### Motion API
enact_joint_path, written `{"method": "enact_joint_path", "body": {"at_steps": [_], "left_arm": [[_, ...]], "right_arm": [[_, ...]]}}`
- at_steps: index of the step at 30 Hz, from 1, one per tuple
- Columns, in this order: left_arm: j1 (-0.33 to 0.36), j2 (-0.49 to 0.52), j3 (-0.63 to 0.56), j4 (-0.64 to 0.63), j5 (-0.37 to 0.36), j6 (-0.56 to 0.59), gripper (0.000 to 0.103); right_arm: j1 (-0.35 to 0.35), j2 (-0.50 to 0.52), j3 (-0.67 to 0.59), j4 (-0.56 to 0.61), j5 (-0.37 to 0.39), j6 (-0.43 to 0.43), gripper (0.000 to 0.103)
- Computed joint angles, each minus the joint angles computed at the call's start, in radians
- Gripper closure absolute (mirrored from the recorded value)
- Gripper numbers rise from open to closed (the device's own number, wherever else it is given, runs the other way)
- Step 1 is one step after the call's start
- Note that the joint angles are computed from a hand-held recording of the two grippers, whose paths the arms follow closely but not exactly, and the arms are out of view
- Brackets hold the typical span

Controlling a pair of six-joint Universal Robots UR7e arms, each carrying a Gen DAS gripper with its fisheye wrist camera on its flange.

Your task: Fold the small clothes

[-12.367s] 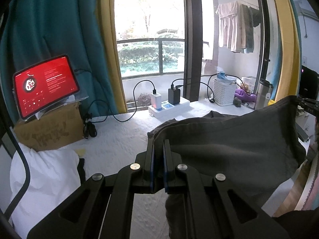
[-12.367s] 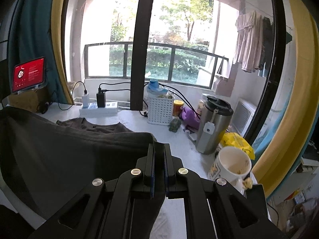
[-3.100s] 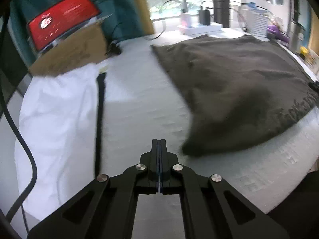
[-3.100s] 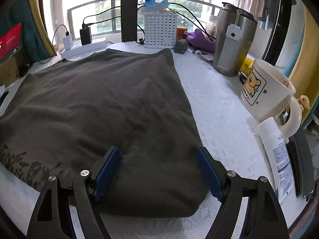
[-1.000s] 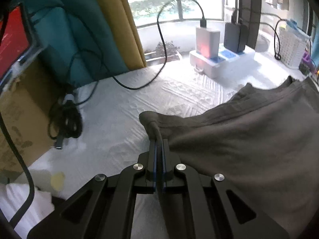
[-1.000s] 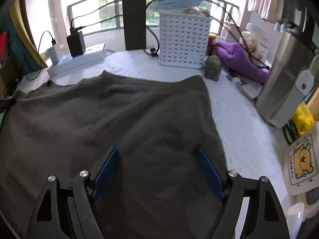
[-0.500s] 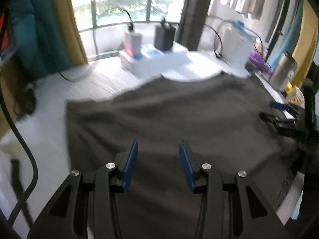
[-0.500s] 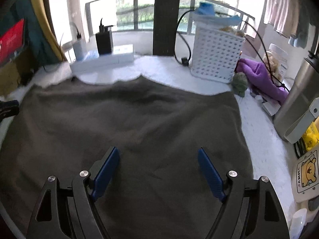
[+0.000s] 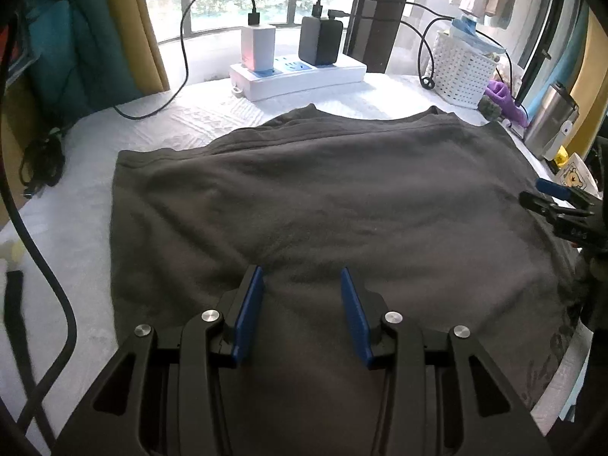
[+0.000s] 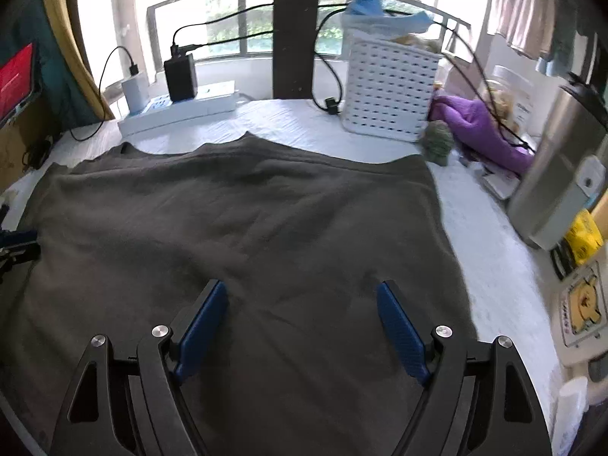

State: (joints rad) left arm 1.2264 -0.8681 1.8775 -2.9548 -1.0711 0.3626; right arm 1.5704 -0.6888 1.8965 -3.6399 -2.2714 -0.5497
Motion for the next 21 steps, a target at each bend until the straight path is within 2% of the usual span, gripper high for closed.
{"method": "enact_joint_path", "body": {"at_steps": [15,18,21], "left_arm": [[-0.043,-0.081,0.146,-0.034,-0.048,-0.035,0.060],[-0.040,-0.093,0.171,-0.050,-0.083,-0.057,0.060],[-0.047,-0.075,0.187,-0.074,-0.031,-0.038,0.060]], "right_arm": [[-0.001,-0.061,0.155,-0.093,-0.017,0.028,0.020],[-0.008,-0.064,0.175,-0.101,-0.020,0.032,0.020],[-0.019,-0.067,0.191,-0.097,-0.022,0.043,0.020]]}}
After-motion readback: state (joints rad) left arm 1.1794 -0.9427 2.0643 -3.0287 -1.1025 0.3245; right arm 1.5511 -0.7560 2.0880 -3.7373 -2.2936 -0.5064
